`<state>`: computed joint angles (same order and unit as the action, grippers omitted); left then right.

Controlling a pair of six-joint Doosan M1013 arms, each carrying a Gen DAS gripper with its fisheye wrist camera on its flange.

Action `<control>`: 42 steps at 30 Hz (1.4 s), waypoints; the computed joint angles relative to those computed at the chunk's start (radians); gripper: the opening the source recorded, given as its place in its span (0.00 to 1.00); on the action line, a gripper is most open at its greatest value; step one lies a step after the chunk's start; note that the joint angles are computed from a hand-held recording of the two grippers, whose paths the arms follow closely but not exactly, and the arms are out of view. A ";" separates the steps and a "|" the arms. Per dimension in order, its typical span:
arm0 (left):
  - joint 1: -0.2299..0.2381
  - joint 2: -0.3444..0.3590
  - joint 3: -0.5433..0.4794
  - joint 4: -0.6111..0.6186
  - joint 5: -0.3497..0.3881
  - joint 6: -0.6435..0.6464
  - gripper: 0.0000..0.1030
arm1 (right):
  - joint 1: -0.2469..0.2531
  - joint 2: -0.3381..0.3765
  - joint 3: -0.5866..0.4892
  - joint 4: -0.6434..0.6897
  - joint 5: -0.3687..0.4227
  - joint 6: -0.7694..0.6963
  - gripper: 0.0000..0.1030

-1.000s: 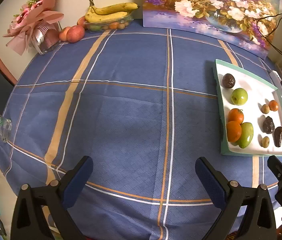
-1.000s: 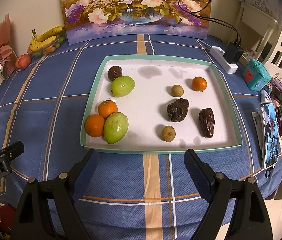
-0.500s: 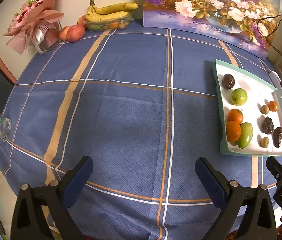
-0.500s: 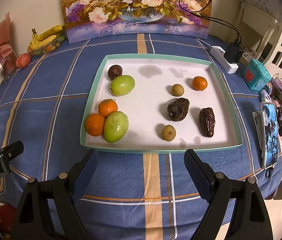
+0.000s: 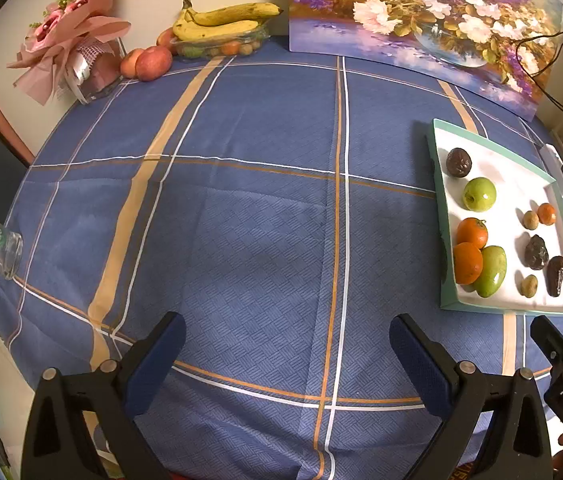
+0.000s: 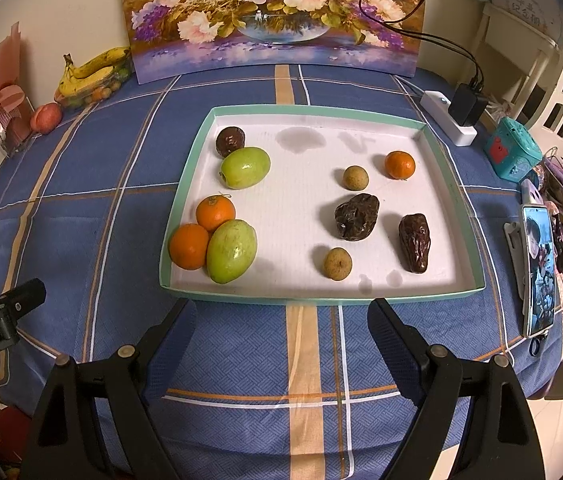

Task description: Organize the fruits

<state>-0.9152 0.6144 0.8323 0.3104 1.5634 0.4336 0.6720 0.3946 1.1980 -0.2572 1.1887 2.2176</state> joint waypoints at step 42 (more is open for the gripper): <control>0.001 -0.001 0.003 0.000 0.022 -0.009 1.00 | -0.007 0.002 0.000 0.010 0.009 -0.010 0.85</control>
